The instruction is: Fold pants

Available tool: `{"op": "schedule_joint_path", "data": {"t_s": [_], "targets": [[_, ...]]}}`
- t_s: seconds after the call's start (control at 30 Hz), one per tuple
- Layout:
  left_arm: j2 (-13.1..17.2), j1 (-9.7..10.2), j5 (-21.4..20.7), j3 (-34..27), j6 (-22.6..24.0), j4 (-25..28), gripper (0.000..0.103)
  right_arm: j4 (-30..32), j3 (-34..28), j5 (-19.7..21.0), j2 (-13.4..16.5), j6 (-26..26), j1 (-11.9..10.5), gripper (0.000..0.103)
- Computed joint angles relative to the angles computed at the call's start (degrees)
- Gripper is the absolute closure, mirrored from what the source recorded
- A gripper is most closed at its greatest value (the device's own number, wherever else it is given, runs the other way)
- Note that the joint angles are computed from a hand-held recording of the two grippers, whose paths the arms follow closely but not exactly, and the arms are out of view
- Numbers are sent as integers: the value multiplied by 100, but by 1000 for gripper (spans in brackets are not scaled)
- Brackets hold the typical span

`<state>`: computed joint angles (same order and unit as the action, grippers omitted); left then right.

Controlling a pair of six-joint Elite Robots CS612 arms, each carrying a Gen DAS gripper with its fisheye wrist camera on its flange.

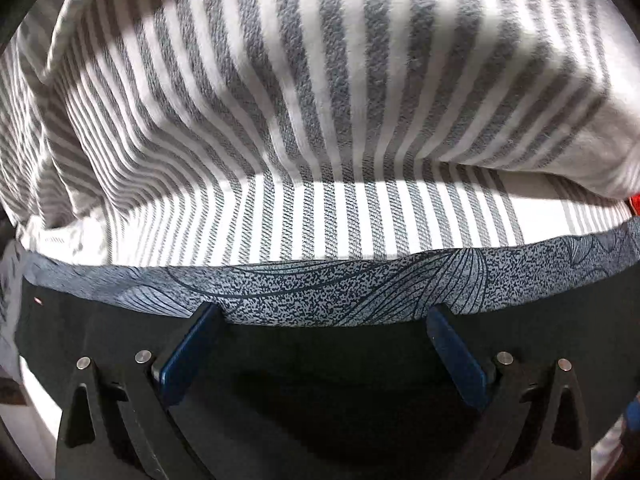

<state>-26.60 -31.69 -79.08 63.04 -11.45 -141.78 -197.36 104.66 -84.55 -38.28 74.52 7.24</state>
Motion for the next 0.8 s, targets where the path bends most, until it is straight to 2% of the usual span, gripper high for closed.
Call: {"op": "schedule_joint_path", "data": {"t_s": [0.17, 0.27, 0.37, 0.47, 0.5, 0.57, 0.6, 0.67, 0.8], "targets": [[-73, -7, 46, 19, 3, 78, 0, -529, -115, 114, 184, 79, -65, 38], [-146, -8, 274, 131, -206, -153, 0, -590, -240, 189, 258, 81, -99, 38], [-168, 2, 506, 158, -526, -100, 0, -640, -358, 260, 349, 164, -116, 38], [-121, -1, 579, 156, -652, -24, 0, -657, -443, 307, 416, 246, -122, 38], [-69, 14, 604, 125, -596, -54, 0, -603, -464, 340, 417, 234, -126, 42], [3, -50, 912, 256, -259, -577, 0, -564, -542, 685, 460, 306, -178, 70], [18, -82, 1074, 340, -137, -858, 0, -741, -574, 846, 509, 411, -199, 88], [20, -120, 1217, 362, -91, -905, 0, -900, -605, 885, 486, 339, -193, 88], [-31, -145, 1206, 456, -43, -1029, 0, -1004, -706, 916, 373, 56, -136, 88]]}}
